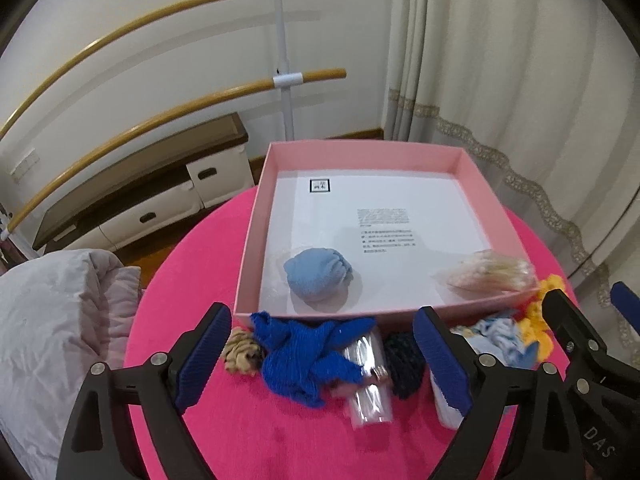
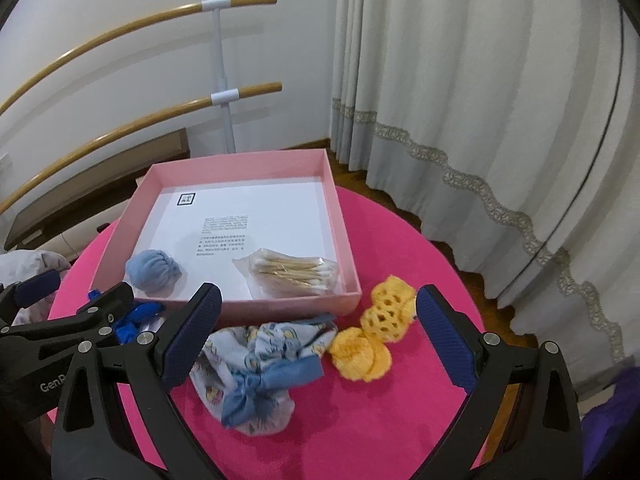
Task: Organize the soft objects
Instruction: 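Withdraw both grippers back from the box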
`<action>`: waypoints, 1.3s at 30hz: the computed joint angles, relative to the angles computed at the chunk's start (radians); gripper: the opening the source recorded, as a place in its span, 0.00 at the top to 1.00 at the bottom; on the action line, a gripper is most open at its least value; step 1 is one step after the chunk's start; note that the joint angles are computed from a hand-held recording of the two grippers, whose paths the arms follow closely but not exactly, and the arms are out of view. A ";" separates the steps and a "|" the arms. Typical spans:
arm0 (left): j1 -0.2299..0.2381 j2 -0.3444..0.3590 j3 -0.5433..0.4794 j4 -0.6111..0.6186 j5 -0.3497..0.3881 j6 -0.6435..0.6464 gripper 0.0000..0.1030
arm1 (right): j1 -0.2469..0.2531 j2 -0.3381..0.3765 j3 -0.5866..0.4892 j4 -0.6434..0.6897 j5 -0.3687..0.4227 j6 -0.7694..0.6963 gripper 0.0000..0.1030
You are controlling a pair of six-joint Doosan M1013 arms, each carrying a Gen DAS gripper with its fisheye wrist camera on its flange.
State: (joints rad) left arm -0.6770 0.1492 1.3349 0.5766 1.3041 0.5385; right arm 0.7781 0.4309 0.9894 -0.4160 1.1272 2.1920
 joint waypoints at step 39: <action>-0.393 -0.184 0.104 0.397 0.181 -0.289 0.00 | 0.121 -0.234 0.219 -0.396 -0.151 0.244 0.03</action>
State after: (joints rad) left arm -1.0697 -0.0348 1.4393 0.9740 1.4854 0.2493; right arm 0.8995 0.1973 1.2087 -0.8115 0.9759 2.4357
